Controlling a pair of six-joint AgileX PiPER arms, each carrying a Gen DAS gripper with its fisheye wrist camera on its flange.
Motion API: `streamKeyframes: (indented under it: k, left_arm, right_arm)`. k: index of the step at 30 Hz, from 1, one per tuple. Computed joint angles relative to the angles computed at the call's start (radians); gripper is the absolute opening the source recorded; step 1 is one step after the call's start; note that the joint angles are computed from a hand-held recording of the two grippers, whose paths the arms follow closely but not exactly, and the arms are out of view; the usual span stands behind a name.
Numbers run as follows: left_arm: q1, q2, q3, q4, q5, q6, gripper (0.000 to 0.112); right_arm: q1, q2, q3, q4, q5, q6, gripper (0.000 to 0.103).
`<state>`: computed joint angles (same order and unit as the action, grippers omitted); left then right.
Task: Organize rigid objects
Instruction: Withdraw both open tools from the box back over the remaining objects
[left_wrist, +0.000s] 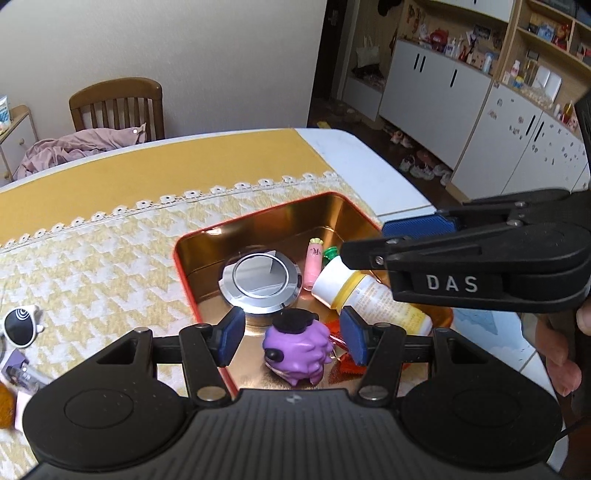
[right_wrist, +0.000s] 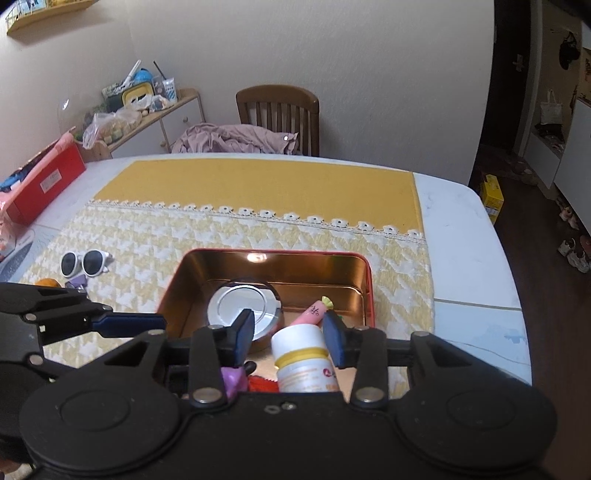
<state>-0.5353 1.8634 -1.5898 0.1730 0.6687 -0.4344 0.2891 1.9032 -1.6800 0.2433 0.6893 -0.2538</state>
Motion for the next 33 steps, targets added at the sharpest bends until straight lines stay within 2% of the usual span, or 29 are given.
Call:
streamKeyframes:
  k: [11, 18, 22, 24, 27, 31, 33]
  left_arm:
    - [0.027, -0.196, 0.192, -0.004, -0.085, 0.005, 0.057]
    - [0.076, -0.329, 0.313, -0.027, -0.120, 0.063, 0.059]
    - [0.134, -0.395, 0.378, -0.088, -0.126, 0.144, 0.060]
    - [0.165, -0.426, 0.411, -0.115, -0.133, 0.191, 0.068]
    - [0.217, -0.472, 0.462, -0.147, -0.150, 0.254, 0.071]
    - [0.303, -0.515, 0.510, -0.256, -0.156, 0.393, 0.071]
    - [0.348, -0.535, 0.535, -0.313, -0.161, 0.471, 0.078]
  right_arm:
    - [0.049, -0.144, 0.159, -0.039, -0.071, 0.118, 0.055]
    - [0.109, -0.227, 0.237, -0.103, -0.110, 0.263, 0.062]
    - [0.167, -0.259, 0.272, -0.166, -0.125, 0.359, 0.066]
    - [0.202, -0.269, 0.286, -0.211, -0.135, 0.421, 0.067]
    - [0.266, -0.281, 0.311, -0.318, -0.162, 0.543, 0.069]
    - [0.342, -0.274, 0.309, -0.415, -0.170, 0.658, 0.071]
    - [0.380, -0.269, 0.307, -0.464, -0.174, 0.715, 0.073]
